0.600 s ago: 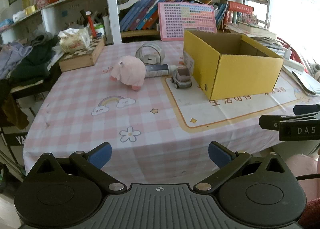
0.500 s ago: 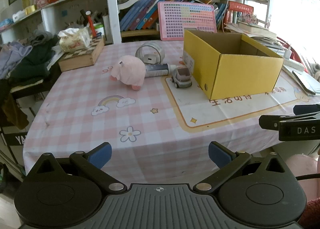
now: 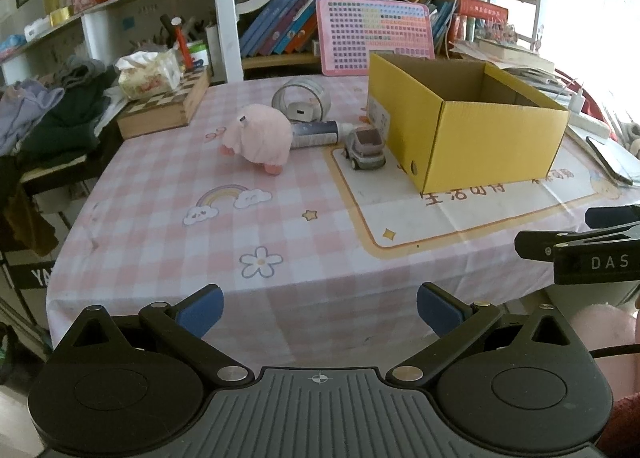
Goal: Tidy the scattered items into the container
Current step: 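Move both tools toward the grey toy car and pink plush pig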
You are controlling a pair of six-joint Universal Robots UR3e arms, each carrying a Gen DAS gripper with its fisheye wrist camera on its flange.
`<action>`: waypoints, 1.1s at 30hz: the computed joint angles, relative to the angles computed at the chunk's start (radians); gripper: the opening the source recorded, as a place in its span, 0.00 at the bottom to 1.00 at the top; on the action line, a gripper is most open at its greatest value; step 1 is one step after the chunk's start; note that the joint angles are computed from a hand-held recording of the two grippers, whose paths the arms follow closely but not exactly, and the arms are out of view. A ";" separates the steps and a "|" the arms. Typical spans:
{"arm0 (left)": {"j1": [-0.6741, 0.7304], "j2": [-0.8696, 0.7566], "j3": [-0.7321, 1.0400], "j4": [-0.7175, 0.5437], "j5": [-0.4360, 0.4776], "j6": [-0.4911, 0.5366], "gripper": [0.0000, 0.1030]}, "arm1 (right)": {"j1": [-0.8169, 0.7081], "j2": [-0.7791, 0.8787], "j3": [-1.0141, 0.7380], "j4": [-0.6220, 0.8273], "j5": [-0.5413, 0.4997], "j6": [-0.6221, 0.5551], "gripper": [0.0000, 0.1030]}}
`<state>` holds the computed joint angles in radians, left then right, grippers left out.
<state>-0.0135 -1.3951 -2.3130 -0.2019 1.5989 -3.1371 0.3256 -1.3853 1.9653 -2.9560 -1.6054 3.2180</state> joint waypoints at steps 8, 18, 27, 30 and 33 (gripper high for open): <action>0.021 0.024 -0.004 -0.019 -0.027 0.004 1.00 | -0.001 -0.007 -0.002 0.016 0.001 -0.002 1.00; 0.020 0.028 0.010 -0.039 -0.022 0.016 1.00 | -0.014 -0.021 0.005 0.011 0.045 -0.015 1.00; 0.033 0.031 0.016 -0.038 -0.028 0.023 1.00 | -0.010 -0.012 -0.009 0.011 0.060 -0.017 1.00; 0.037 0.031 0.016 -0.037 -0.033 0.025 1.00 | -0.006 -0.008 -0.016 0.013 0.052 -0.013 1.00; 0.048 0.034 0.014 -0.037 -0.043 0.033 1.00 | 0.001 -0.003 -0.024 0.013 0.041 -0.009 1.00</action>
<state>0.0346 -1.3609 -2.2994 -0.2392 1.5556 -3.1043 0.3263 -1.3879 1.9417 -2.9427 -1.5641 3.2085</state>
